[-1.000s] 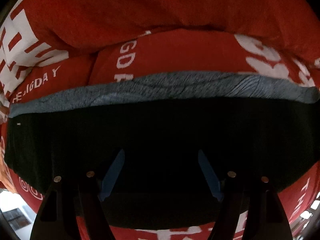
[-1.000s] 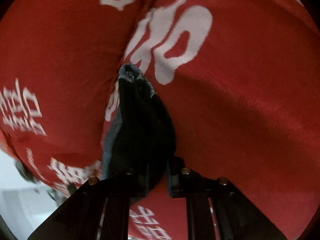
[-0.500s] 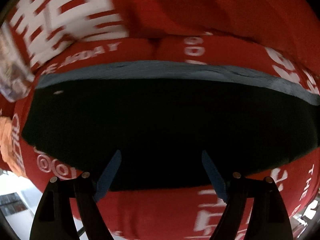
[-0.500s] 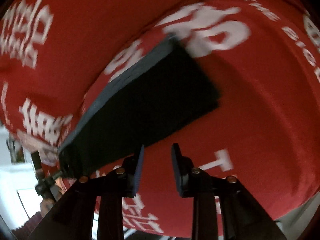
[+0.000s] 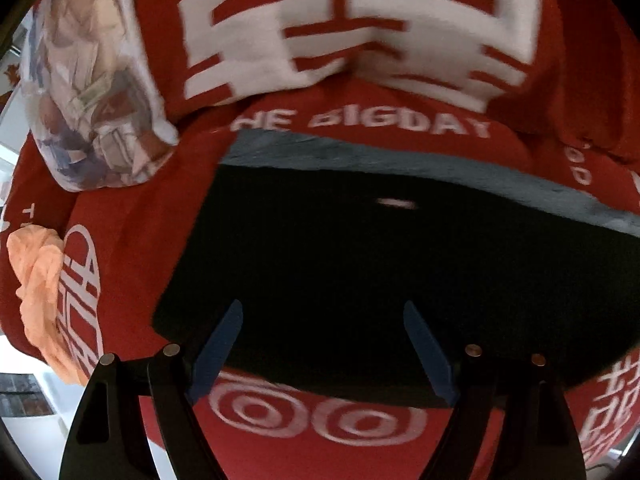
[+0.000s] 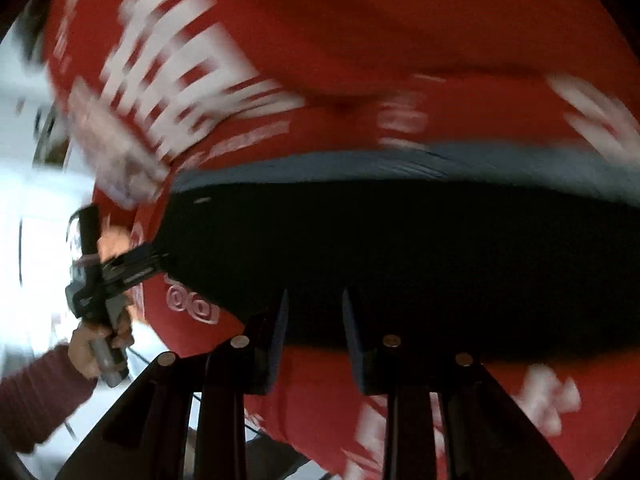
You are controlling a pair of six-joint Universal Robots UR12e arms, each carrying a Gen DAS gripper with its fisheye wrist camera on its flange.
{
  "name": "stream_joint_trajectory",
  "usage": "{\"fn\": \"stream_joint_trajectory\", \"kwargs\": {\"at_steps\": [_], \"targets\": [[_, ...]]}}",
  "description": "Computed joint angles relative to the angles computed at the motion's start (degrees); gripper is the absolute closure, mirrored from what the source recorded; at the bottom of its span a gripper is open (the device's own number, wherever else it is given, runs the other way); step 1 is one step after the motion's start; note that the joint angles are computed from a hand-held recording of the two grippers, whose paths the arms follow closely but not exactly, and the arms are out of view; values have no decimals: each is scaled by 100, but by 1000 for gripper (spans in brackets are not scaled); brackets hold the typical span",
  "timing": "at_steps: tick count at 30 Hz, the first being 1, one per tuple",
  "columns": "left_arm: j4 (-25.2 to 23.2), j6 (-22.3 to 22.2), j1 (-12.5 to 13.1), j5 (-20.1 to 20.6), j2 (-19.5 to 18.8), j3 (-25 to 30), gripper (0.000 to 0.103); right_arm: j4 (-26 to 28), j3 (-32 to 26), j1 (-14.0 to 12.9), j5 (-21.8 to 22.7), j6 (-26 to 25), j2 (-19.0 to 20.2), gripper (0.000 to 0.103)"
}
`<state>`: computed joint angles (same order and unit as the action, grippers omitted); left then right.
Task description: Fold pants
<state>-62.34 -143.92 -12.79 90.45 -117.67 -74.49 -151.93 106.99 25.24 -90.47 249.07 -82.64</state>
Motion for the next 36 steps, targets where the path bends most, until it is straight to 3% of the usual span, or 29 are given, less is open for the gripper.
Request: {"fn": "stream_joint_trajectory", "kwargs": {"at_steps": [2, 4, 8, 14, 17, 20, 22, 27, 29, 33, 36], "targets": [[-32, 148, 103, 4, -116, 41, 19, 309, -704, -144, 264, -767, 506, 69], [-47, 251, 204, -153, -139, -14, 19, 553, -1245, -242, 505, -1323, 891, 51], [175, 449, 375, -711, -69, -195, 19, 1187, -2582, -454, 1028, -2473, 1832, 50], [477, 327, 506, -1139, 29, -438, 19, 2142, -4350, -543, 1242, -3225, 3014, 50], [637, 334, 543, -1263, 93, -558, 19, 2707, -4989, -544, 1254, -3586, 3423, 50], [632, 332, 567, -1342, 58, -526, 19, 3051, -5333, -562, 1324, -3733, 3663, 52], [800, 299, 538, -1185, 57, -549, 19, 3005, -5338, -594, 1475, -3716, 3687, 96], [424, 103, 575, -1214, 73, -395, 19, 2837, -5404, -585, 1896, -3945, 3651, 96], [342, 41, 615, -1272, 79, -365, 19, 2961, -5644, -554, 1850, -4032, 3765, 96], [477, 212, 575, -958, 58, -399, 19, 3137, -5812, -531, 1537, -3585, 3978, 95], [203, 302, 561, -979, 37, -244, 19, 2580, -5353, -518, 1452, -2882, 3784, 88]]}}
